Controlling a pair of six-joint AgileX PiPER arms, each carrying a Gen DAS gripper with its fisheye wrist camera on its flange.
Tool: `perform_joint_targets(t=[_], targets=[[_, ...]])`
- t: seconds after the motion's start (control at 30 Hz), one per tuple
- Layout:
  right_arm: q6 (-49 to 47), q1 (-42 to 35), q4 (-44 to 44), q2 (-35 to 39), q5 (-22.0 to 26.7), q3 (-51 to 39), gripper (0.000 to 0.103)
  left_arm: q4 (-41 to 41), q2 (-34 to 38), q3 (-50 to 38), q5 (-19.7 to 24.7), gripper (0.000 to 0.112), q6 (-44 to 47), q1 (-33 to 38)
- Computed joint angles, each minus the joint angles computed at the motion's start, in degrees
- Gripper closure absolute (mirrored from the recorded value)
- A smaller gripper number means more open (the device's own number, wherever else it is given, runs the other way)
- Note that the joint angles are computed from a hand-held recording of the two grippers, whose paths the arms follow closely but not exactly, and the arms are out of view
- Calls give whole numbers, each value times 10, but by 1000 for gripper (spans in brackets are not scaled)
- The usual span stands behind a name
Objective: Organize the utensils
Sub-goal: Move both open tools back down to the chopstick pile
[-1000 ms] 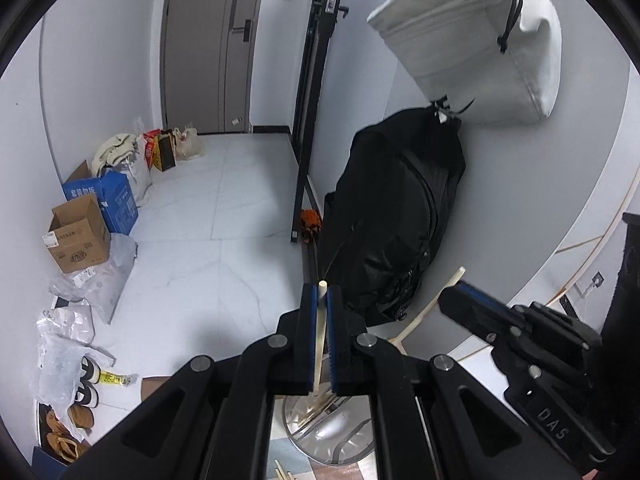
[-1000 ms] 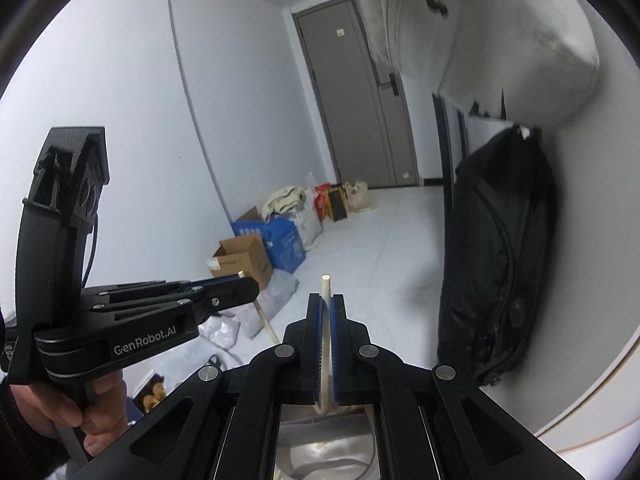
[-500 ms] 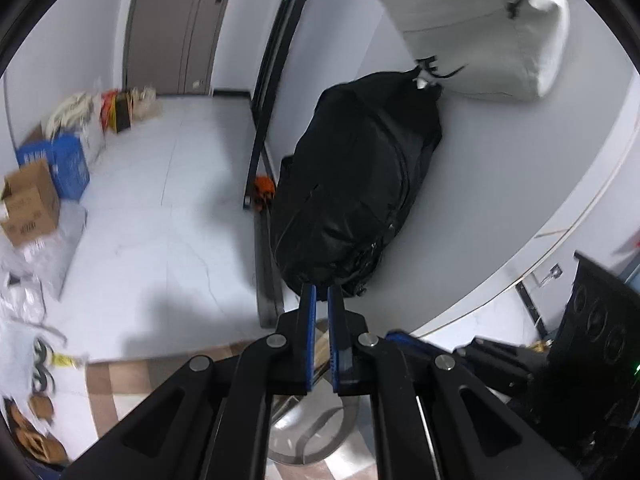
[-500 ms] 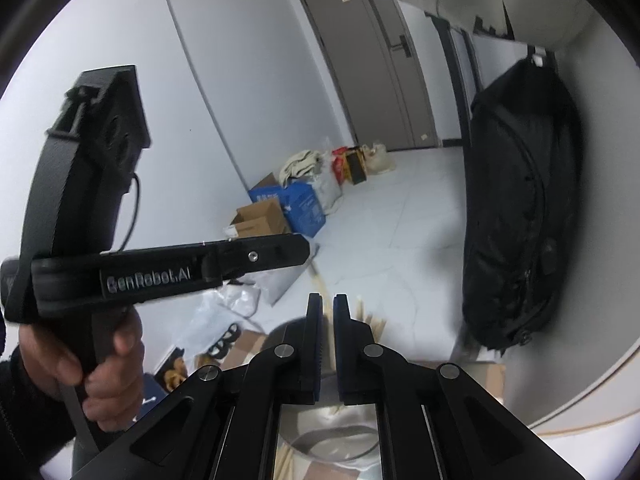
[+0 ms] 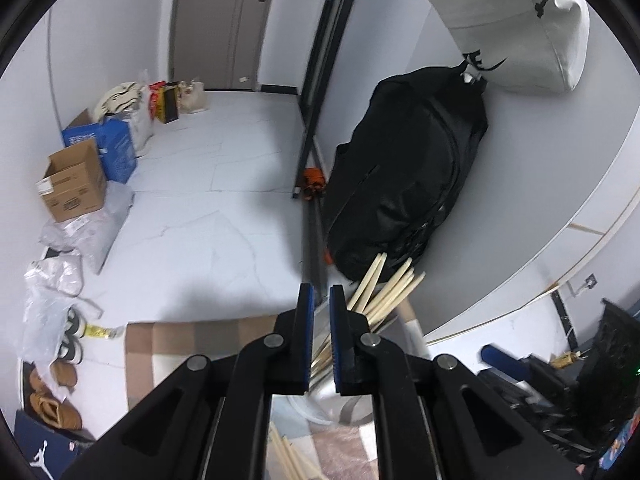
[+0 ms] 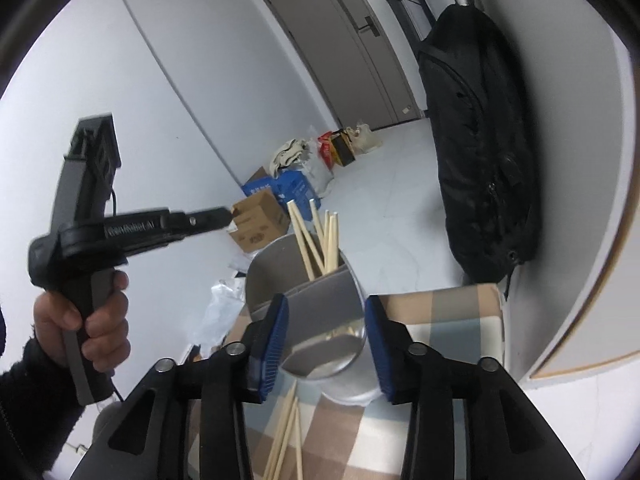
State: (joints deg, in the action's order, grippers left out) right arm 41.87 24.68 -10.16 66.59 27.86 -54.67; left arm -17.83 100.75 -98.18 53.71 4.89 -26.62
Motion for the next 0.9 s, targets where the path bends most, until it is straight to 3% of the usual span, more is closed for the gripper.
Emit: perform_joint_targets(t=[0.13, 0.27, 0.37, 0.6, 0.73, 0.9], targets=[[117, 66, -106, -18, 19, 3, 54, 10, -24, 45, -13, 108, -14, -1], [166, 110, -162, -14, 48, -19, 48, 17, -55, 90, -27, 108, -28, -1], [213, 152, -211, -14, 71, -26, 44, 67, -90, 131, -58, 108, -71, -16], [292, 240, -301, -3, 125, -42, 42, 116, -138, 192, -92, 105, -116, -42], [333, 276, -337, 2, 152, -45, 35, 141, -178, 242, -125, 69, -136, -48], [376, 318, -374, 9, 197, -51, 29, 177, -212, 289, -155, 55, -168, -55]])
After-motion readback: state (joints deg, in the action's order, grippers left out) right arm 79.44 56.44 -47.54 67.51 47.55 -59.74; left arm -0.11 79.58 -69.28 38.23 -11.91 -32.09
